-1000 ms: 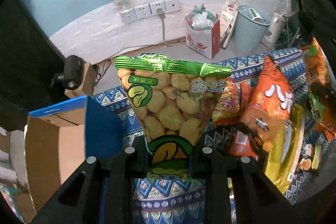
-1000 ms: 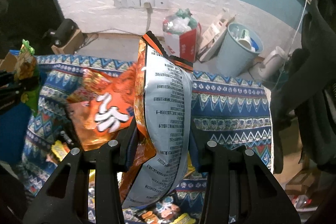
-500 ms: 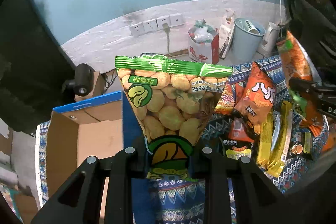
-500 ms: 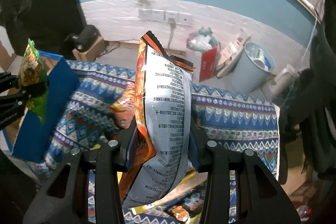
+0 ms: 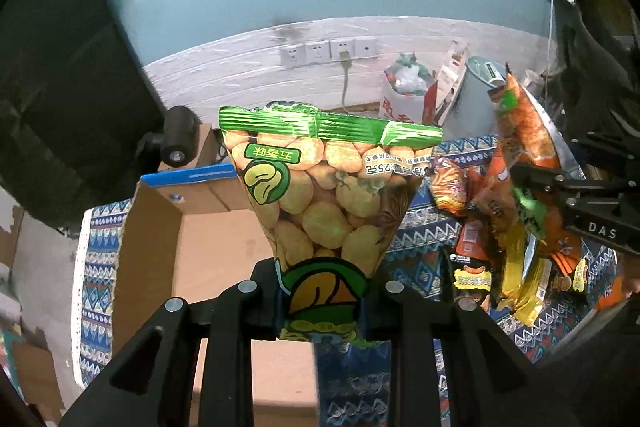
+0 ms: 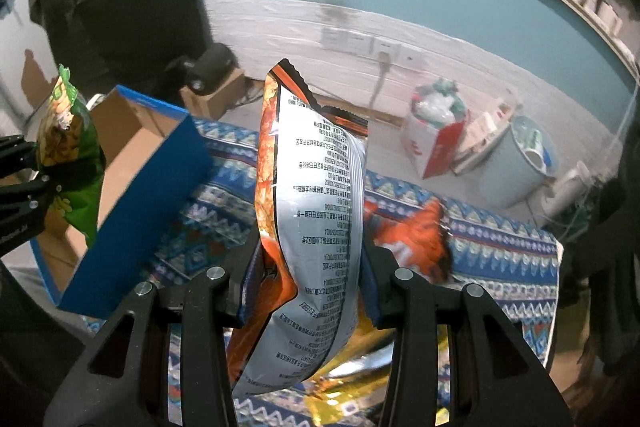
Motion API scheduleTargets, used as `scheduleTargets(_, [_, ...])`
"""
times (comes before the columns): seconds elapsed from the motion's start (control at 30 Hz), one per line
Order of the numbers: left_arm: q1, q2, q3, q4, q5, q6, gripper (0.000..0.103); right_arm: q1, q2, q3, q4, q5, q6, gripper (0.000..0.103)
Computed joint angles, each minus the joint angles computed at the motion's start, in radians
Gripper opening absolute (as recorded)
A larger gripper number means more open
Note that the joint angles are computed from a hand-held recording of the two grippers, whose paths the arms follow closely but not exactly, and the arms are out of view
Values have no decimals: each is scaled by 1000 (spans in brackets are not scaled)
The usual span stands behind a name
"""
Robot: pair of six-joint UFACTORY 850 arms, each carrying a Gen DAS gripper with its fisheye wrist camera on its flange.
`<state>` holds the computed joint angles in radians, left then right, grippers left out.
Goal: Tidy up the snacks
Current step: 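Carry the green peanut bag and white chip bag into the cardboard box with both grippers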
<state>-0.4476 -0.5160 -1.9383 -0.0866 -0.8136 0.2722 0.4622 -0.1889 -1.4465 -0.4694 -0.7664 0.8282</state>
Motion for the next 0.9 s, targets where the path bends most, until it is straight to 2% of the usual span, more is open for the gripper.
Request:
scheduleTargets(0.47, [109, 5, 22, -2, 11, -25, 26, 59, -204, -278, 74, -27, -126, 40])
scheduleTargets(0.9, [196, 0, 58, 31, 16, -63, 26, 100, -467, -668, 176, -117, -265, 40])
